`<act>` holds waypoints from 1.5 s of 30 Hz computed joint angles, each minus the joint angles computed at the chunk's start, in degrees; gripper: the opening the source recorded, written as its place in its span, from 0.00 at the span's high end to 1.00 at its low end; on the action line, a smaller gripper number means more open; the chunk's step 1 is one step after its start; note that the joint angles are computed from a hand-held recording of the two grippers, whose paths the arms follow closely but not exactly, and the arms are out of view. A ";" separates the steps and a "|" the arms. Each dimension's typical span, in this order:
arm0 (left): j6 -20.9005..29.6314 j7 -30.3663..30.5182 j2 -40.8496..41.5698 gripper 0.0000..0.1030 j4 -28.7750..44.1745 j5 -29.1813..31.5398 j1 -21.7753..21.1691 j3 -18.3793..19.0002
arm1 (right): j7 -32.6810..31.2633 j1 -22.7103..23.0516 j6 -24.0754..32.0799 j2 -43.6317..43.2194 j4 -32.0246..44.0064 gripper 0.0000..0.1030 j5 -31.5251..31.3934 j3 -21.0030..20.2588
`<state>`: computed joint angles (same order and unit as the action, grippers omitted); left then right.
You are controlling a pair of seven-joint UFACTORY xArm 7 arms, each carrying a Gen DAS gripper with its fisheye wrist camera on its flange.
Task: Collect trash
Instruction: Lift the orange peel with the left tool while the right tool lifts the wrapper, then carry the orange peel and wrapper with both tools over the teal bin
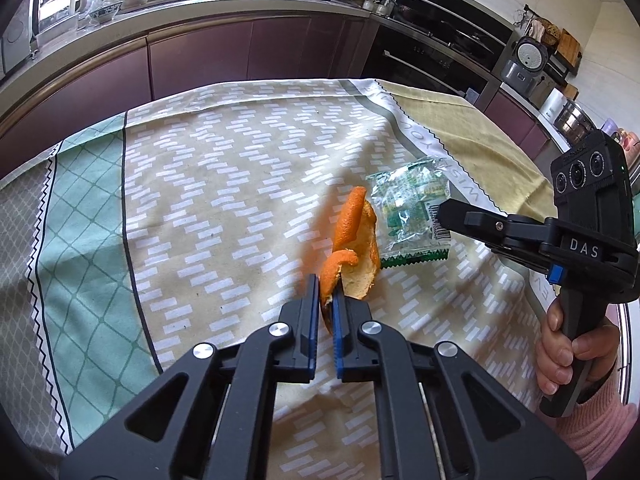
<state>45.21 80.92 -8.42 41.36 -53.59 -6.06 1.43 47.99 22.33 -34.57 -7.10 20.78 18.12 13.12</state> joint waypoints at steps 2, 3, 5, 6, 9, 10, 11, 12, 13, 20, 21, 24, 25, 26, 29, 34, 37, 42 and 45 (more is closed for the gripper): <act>0.58 0.20 -0.66 0.94 -0.20 -0.27 0.23 0.34 | -0.33 0.02 -0.15 0.03 -0.06 0.96 0.35 0.20; 0.47 0.35 -1.03 0.94 -0.41 -0.55 0.25 0.42 | -0.47 0.05 -0.19 0.12 0.01 0.96 0.50 0.28; 0.87 0.51 -1.43 0.95 -0.49 -0.64 0.45 0.83 | -0.85 0.17 -0.40 0.31 0.11 0.96 1.12 0.55; 1.22 0.59 -1.58 0.95 -0.47 -0.61 0.61 1.07 | -1.03 0.22 -0.41 0.36 0.15 0.96 1.36 0.60; 2.29 0.72 -1.84 0.95 -0.33 -0.38 1.12 1.68 | -1.33 0.32 0.04 0.44 0.25 0.96 1.73 0.59; 2.43 0.81 -2.03 0.95 -0.42 -0.34 1.28 1.78 | -1.49 0.36 0.56 0.35 0.25 0.95 2.06 0.65; 2.55 0.85 -2.16 0.95 -0.51 -0.23 1.46 1.91 | -1.17 0.37 1.22 0.29 0.28 0.91 1.77 0.43; 2.77 0.89 -2.14 0.95 -0.49 -0.16 1.60 2.03 | -0.70 0.34 1.92 0.21 0.27 0.90 1.90 0.30; 3.02 0.94 -2.02 0.95 -0.39 -0.12 1.75 2.16 | 0.63 0.36 1.98 0.25 0.09 0.87 0.51 -0.34; 3.67 1.00 -1.54 0.95 -0.27 0.31 2.75 2.35 | 2.09 -0.25 3.18 0.72 0.54 0.82 -2.46 -1.06; 3.76 1.19 -1.62 0.95 -0.34 0.34 2.86 2.39 | 2.38 -0.28 3.32 0.79 0.61 0.80 -3.01 -1.14; 3.57 1.03 -1.79 0.95 -0.49 0.39 2.86 2.20 | 1.41 -0.42 3.23 0.89 0.94 0.66 -1.63 -0.24; 3.58 1.14 -1.86 0.95 -0.53 0.44 2.90 2.25 | 0.15 -0.42 3.16 0.99 1.22 0.66 -0.17 0.42; 3.43 0.98 -1.97 0.95 -0.63 0.45 2.84 2.15 | -0.83 -0.37 3.52 1.02 1.50 0.66 0.83 0.78; 3.22 0.85 -1.96 0.95 -0.73 0.41 2.71 2.12 | -2.85 -0.06 3.96 1.67 2.48 0.84 2.43 1.23; 3.49 0.81 -2.08 0.95 -0.81 0.27 2.70 2.30 | -4.06 0.61 4.25 2.02 3.12 0.93 2.98 1.14; 4.26 1.17 -2.55 0.95 -1.01 0.02 3.05 2.80 | -5.74 1.02 3.52 1.73 2.88 0.94 5.51 1.81; 5.44 1.77 -3.56 0.95 -1.22 -0.24 3.96 3.78 | -6.43 1.73 2.01 0.66 1.66 0.94 7.23 2.27; 5.82 1.85 -4.54 0.95 -1.53 -0.35 4.47 4.35 | -6.97 2.05 1.11 0.17 1.14 0.94 8.60 2.86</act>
